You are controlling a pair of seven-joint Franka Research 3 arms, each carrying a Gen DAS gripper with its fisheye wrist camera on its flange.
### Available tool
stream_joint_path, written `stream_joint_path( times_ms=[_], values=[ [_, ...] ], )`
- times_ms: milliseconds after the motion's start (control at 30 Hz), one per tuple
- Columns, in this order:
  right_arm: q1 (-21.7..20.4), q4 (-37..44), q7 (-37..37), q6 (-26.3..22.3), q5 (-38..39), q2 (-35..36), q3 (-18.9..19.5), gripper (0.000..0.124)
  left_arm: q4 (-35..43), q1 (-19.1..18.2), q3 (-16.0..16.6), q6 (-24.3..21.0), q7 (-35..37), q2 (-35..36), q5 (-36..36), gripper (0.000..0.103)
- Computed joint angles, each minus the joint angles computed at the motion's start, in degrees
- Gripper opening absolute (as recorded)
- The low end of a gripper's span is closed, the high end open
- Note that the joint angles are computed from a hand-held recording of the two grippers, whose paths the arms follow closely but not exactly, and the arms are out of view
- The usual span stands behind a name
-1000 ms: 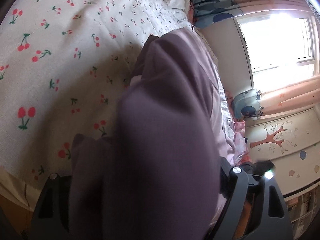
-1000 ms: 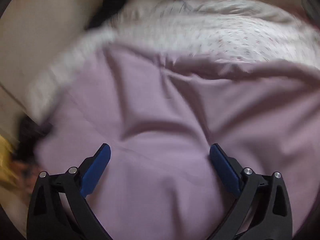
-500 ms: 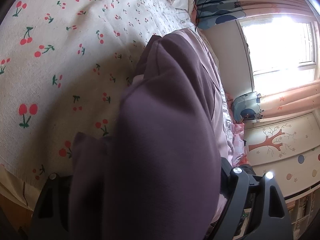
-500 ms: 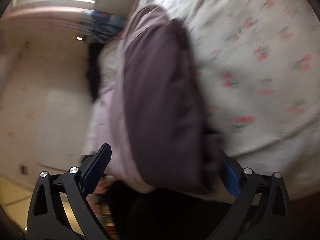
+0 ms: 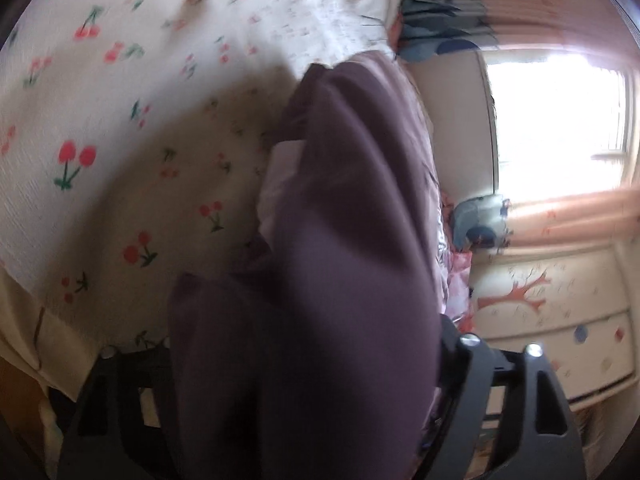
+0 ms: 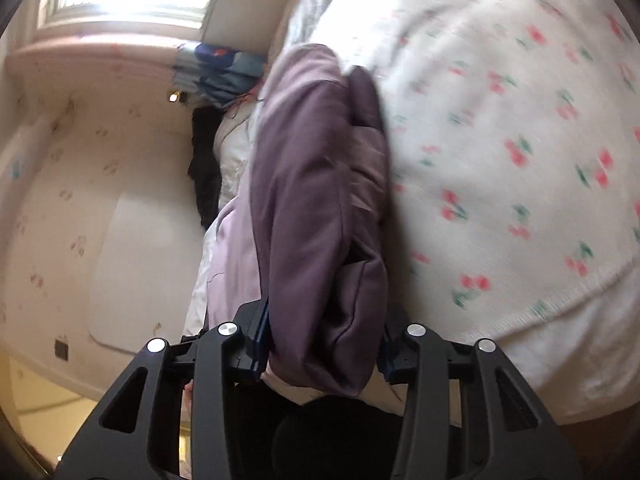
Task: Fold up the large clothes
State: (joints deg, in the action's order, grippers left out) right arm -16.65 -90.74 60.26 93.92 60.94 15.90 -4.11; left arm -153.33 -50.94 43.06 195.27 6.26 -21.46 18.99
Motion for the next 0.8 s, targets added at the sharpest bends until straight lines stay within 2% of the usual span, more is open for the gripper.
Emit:
stream_joint_path(
  times_ms=[33,100,133,167,200,233,300,333,400,467,567,600,633,667,700,733,800],
  values=[
    [1.1,-1.5,-0.6,2.8,-1.7,-2.0,-0.3,0.04,0.6,0.4,-0.5,-1.1,0.0,0.2,0.0,0.083],
    [3.9,-3.3,-1.9,9.9,-6.6,-5.7,-0.4,0.043,1.9,3.5,-4.2,-3.4,1.1,1.1,-1.6,0.088],
    [5.8,-5.0,-3.0,15.8,-9.8,-8.4,-0.3,0.048,2.7,5.5,-6.7,-4.1,1.8,1.9,-2.3,0.088],
    [7.3,-6.0,-3.3,20.6,-11.5,-9.6,-0.1,0.055,3.0,6.2,-7.5,-4.0,2.6,2.4,-2.9,0.088],
    [8.7,-7.3,-2.3,27.0,-12.4,-11.1,0.0,0.057,3.0,8.1,-9.7,-3.5,3.4,2.9,-3.6,0.085],
    [9.4,-7.7,-1.3,31.1,-10.2,-11.5,0.0,0.059,2.7,9.4,-11.3,-2.7,4.0,3.1,-4.2,0.081],
    [10.5,-7.7,0.9,38.0,-9.2,-12.0,-0.2,0.061,2.0,9.0,-10.8,-1.2,4.2,2.9,-3.7,0.07],
    [11.3,-6.8,0.0,39.2,-8.7,-11.7,0.2,0.061,1.6,10.2,-11.8,-0.2,4.0,2.9,-3.3,0.069],
    [13.5,-2.3,-1.8,37.8,-11.7,-9.4,1.7,0.062,1.3,11.1,-12.3,0.8,2.8,3.2,-2.1,0.065],
    [16.8,2.5,-3.2,38.1,-17.1,-6.0,3.7,0.065,0.8,14.2,-15.3,1.1,2.3,3.3,-1.5,0.064],
    [23.1,9.3,-0.4,39.0,-30.7,0.7,5.6,0.067,-0.6,18.0,-18.7,2.5,1.2,2.9,-0.5,0.063],
    [26.3,13.4,2.7,36.9,-38.8,5.0,5.0,0.067,-0.3,18.3,-18.9,2.7,0.5,3.3,0.0,0.062],
    [29.0,17.6,4.8,33.7,-43.6,8.9,3.2,0.069,-0.7,18.9,-19.3,3.4,-0.2,3.3,0.5,0.062],
    [30.9,19.7,5.6,30.3,-50.9,12.2,3.3,0.075,-0.2,18.8,-19.0,3.5,-1.1,3.7,1.4,0.062],
    [30.8,21.2,6.9,30.1,-54.1,13.5,4.6,0.075,-0.2,18.9,-18.7,4.0,-1.8,3.8,2.4,0.062],
    [31.5,20.8,7.8,30.8,-54.0,12.9,4.0,0.075,-0.1,19.7,-19.4,3.5,-1.9,3.6,3.2,0.062],
    [30.1,17.9,6.7,34.6,-50.0,10.5,5.9,0.075,0.2,20.2,-19.7,2.4,-3.0,3.5,5.0,0.063]
  ],
)
